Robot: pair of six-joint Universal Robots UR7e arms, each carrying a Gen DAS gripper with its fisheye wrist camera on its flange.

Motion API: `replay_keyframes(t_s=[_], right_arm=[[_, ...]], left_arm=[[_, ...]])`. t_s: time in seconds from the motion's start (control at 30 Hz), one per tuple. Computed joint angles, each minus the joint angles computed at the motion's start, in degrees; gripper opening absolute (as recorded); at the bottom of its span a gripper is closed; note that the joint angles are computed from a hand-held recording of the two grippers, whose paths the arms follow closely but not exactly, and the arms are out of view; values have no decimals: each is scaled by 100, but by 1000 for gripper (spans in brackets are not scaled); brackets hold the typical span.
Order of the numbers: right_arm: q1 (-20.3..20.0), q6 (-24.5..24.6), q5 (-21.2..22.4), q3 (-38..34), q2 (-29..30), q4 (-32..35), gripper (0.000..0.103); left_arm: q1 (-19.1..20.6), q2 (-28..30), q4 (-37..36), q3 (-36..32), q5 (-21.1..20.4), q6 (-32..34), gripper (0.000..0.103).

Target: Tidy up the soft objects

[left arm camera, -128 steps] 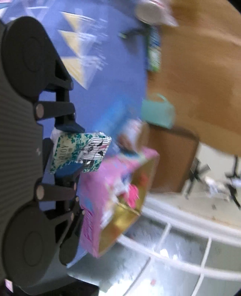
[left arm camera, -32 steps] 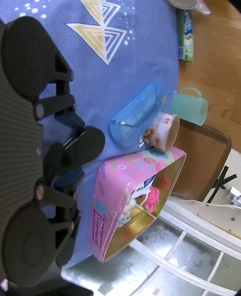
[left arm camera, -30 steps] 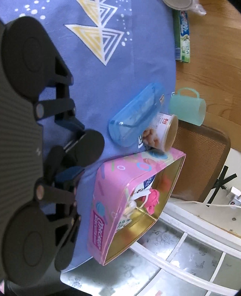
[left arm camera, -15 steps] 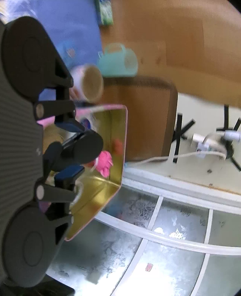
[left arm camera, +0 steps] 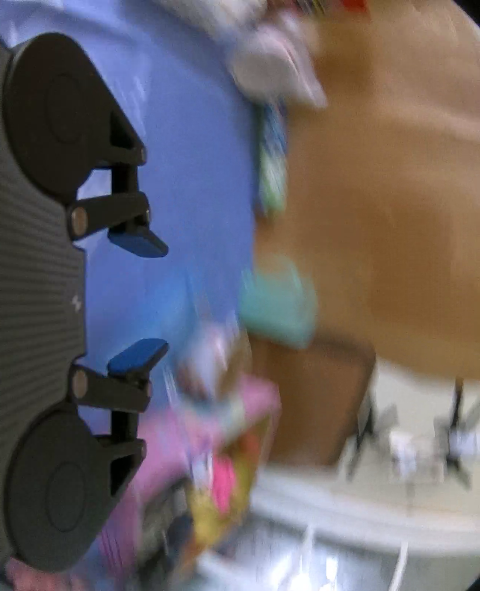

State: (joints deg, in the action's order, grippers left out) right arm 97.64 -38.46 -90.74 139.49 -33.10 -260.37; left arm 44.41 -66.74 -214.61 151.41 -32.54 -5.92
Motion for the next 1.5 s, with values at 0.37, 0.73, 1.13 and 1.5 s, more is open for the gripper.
replay_keyframes(t_s=[0.37, 0.73, 1.13, 1.5], right_arm=[[1294, -1363, -1526, -1556, 744, 2260, 59], [1344, -458, -2373, -2190, 599, 3978, 56], [1203, -359, -1399, -297, 605, 2230, 83], [990, -258, -998, -392, 380, 2656, 71]], left_arm=[[376, 628, -1892, 326, 242, 670, 51], [598, 348, -1989, 403, -205, 463, 51], [511, 215, -1602, 489, -457, 434, 74], [-26, -525, 498, 447, -991, -1097, 87]])
